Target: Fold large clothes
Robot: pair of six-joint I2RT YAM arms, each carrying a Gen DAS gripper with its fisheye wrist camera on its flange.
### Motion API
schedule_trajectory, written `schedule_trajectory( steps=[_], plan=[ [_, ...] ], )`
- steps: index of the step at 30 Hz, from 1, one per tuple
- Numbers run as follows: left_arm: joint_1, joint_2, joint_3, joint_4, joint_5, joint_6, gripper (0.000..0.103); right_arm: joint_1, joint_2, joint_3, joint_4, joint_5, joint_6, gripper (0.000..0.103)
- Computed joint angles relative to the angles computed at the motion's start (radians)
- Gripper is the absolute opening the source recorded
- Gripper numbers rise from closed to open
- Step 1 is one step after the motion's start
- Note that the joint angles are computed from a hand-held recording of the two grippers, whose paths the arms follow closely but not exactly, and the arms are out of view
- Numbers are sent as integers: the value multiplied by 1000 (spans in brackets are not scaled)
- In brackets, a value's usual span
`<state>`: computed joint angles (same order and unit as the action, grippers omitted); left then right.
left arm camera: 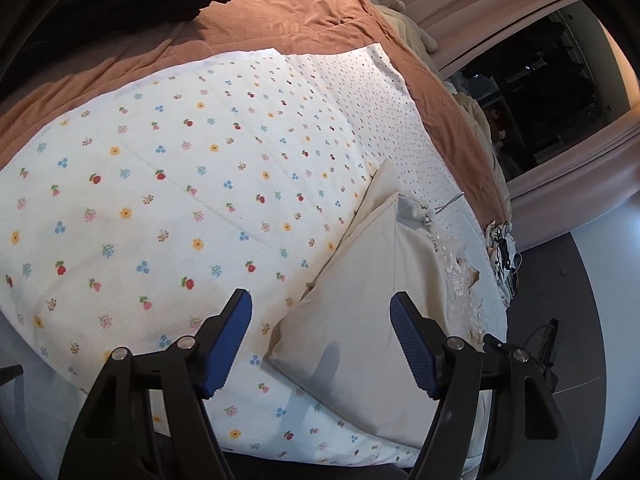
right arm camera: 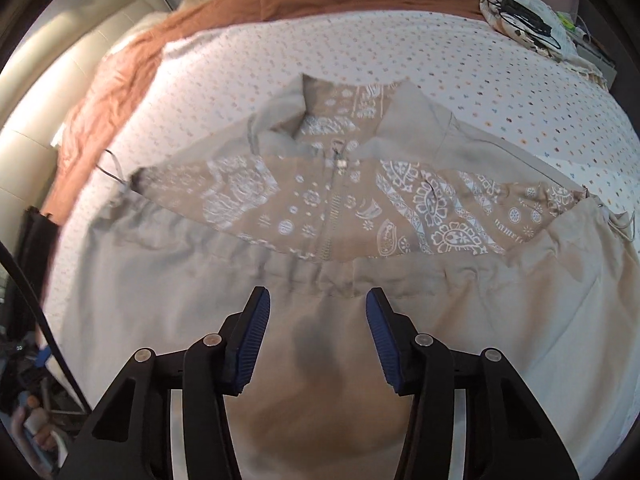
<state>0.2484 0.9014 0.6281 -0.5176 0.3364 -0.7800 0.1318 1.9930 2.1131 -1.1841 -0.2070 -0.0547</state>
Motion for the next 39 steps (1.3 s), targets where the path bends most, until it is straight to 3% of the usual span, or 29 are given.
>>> schedule_trajectory(
  steps=[2,6,7,10,13,18,21,24,29,34,39],
  plan=[
    [12,-19,-15,-6,6,4,72,19,48,17,-4,43,8,48],
    [17,-24,-28,-2,15,4,72,46,82,-1,58,86,-7,23],
    [12,-21,-28,1,15,2,72,49,90,5,64,80,-18,10],
    [-4,-13,-24,6,14,-5,72,35,104,43,73,36,-18,0],
    [-26,-18,-19,4,4,-15,72,29,81,58,111,30,-10,0],
    [-35,-37,-27,1,20,-36,72,32,140,200,79,31,17,0],
    [-29,-51,-34,-18,32,-36,72,34,151,197,88,44,17,0],
    [-4,-74,-53,-41,62,-30,72,43,182,178,124,52,41,0],
    [17,-47,-75,-20,125,-44,72,16,262,286,77,31,59,0],
    [-43,65,-96,145,157,-117,72,9,313,345,61,31,66,0],
    [-126,208,-75,301,106,-170,72,-16,408,487,-14,6,55,0]
  ],
)
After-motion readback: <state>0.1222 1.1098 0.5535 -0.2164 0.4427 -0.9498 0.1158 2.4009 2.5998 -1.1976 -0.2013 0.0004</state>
